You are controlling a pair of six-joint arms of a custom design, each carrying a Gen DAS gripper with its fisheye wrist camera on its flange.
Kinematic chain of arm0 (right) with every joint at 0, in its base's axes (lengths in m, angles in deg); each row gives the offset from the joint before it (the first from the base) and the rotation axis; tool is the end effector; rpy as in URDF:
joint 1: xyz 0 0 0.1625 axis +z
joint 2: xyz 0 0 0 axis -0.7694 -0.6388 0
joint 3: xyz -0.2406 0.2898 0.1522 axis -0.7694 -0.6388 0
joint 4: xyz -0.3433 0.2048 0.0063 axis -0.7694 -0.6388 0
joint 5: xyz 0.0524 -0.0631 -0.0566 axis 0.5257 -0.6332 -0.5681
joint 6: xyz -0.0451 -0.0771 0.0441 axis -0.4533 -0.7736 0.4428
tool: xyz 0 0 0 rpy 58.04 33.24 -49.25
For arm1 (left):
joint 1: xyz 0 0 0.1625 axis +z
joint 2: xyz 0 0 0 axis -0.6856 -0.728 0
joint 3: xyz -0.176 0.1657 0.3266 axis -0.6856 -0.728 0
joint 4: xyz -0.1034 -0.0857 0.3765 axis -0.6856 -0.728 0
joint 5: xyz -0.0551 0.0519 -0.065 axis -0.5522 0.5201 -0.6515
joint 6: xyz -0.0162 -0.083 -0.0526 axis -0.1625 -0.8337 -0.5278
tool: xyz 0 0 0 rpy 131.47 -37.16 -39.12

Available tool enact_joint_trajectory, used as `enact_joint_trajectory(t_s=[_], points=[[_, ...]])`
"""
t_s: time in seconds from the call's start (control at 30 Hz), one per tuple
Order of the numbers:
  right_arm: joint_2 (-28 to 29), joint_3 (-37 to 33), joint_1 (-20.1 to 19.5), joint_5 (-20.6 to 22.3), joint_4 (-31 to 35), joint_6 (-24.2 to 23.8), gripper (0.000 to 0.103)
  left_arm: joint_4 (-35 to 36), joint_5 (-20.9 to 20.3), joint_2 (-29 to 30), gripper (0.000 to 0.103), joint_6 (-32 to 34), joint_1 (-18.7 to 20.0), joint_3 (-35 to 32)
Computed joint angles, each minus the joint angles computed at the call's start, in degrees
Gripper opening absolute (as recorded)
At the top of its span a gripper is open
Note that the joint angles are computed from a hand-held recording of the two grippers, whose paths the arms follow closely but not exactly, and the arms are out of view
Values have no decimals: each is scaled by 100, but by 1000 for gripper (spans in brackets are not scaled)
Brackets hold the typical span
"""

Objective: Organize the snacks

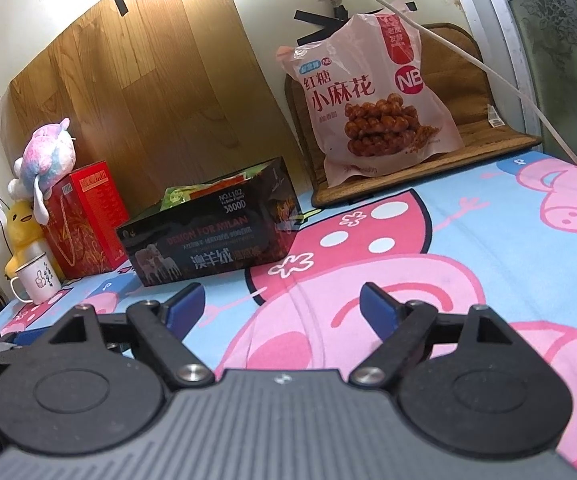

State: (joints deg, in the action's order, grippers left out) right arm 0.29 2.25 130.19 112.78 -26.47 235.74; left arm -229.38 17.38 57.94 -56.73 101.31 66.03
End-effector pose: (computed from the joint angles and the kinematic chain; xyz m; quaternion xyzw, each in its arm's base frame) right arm 0.0100 -0.8001 0.1661 0.2105 -0.8442 0.4808 0.1084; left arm -0.2304 -0.7889 -0.0219 0.1193 0.7626 -0.4691 0.4291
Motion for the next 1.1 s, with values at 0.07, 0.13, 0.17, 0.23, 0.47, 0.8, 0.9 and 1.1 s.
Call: enact_joint_trajectory(t_s=[0.07,0.13,0.17,0.23,0.47,0.8,0.9,1.1], points=[[-16,33,-1,-6,-29,9,87,26,81,60,103,7,-4,-108],[-27,56,-1,-5,-45,13,87,36,112,77,103,-3,-1,-140],[-27,56,-1,-5,-45,13,87,52,128,78,103,-23,0,-148],[-25,51,-2,-7,-40,12,87,123,165,61,103,-128,5,-129],[-30,64,-1,-3,-50,13,88,347,242,-62,103,-516,29,33],[-56,123,0,-9,-87,13,90,446,350,-62,103,-638,30,5],[-63,137,0,-9,-96,14,90,423,380,-19,103,-590,29,-74],[-75,162,-2,-12,-110,14,91,398,473,107,103,-497,27,-318]])
